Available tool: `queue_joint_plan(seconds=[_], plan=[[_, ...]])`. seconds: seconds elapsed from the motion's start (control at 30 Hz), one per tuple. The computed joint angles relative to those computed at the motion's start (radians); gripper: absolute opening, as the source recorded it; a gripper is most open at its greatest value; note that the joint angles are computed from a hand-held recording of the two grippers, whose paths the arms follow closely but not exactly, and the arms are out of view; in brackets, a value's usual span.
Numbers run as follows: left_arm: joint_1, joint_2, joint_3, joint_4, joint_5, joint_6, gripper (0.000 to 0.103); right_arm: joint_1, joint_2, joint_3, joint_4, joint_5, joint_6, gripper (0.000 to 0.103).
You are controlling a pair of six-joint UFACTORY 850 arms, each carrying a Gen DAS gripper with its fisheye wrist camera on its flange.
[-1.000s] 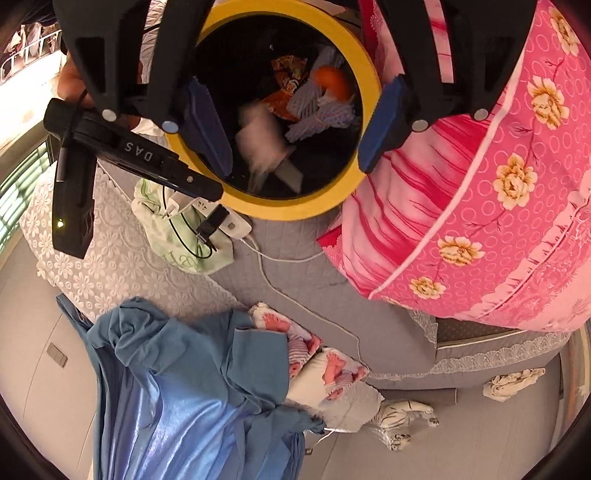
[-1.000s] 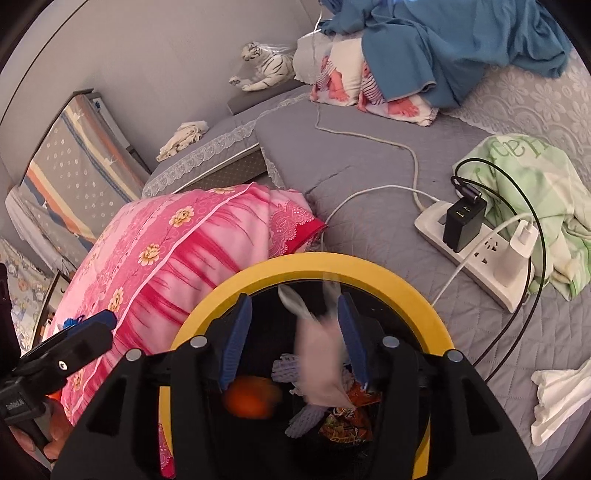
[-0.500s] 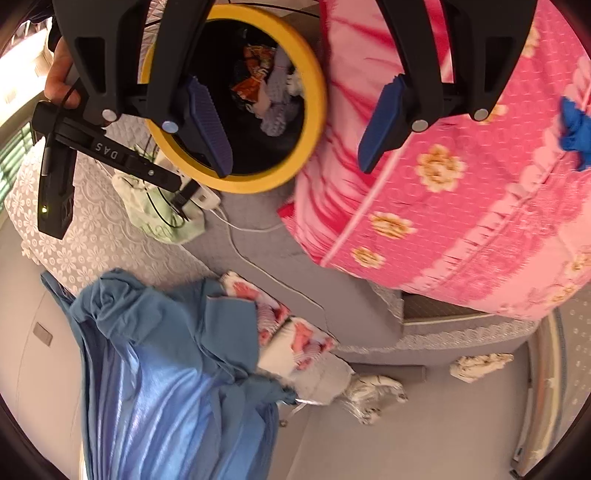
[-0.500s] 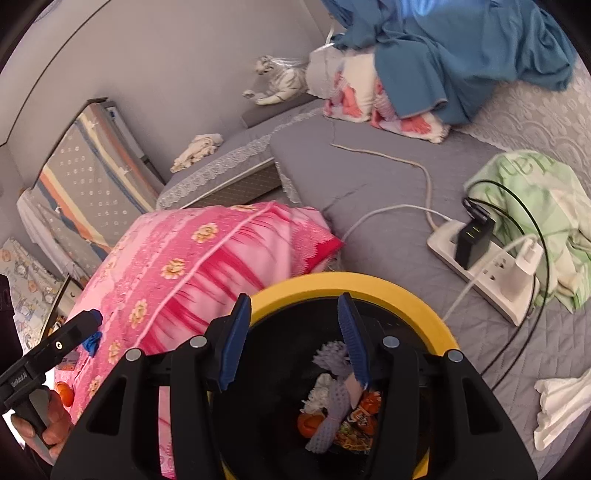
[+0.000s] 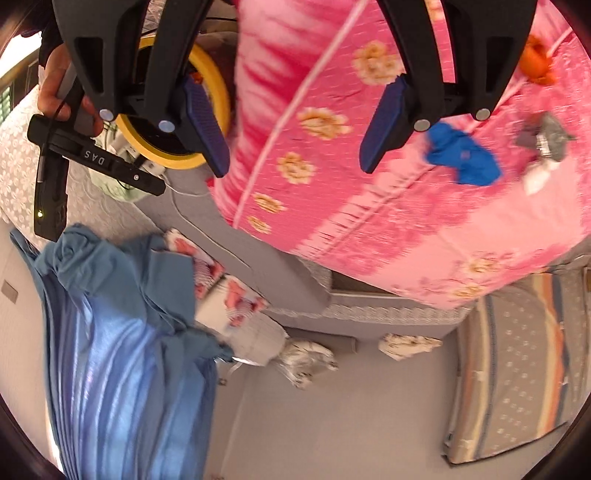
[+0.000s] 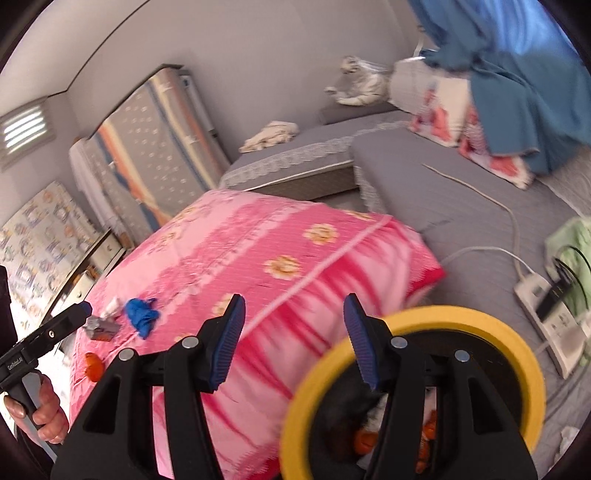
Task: Collect trash
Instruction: 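Move both grippers back over the bed toward the remaining trash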
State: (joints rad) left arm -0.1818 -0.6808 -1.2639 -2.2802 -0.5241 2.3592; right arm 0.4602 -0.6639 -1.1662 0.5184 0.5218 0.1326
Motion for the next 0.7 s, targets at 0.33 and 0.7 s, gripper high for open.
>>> queue_joint_plan(seconds=[0.33,0.7], plan=[[0.11,0.094,0.125,-0.246,-0.023,0.213,0.074,0.057,-0.095,-0.212,-0.054,-0.105,-0.089,0.053],[0.214,0.113,0.198,-0.346,0.006,0.271,0.08,0.099,-0.254,-0.49,-0.15,-0.297,-0.117,0.056]])
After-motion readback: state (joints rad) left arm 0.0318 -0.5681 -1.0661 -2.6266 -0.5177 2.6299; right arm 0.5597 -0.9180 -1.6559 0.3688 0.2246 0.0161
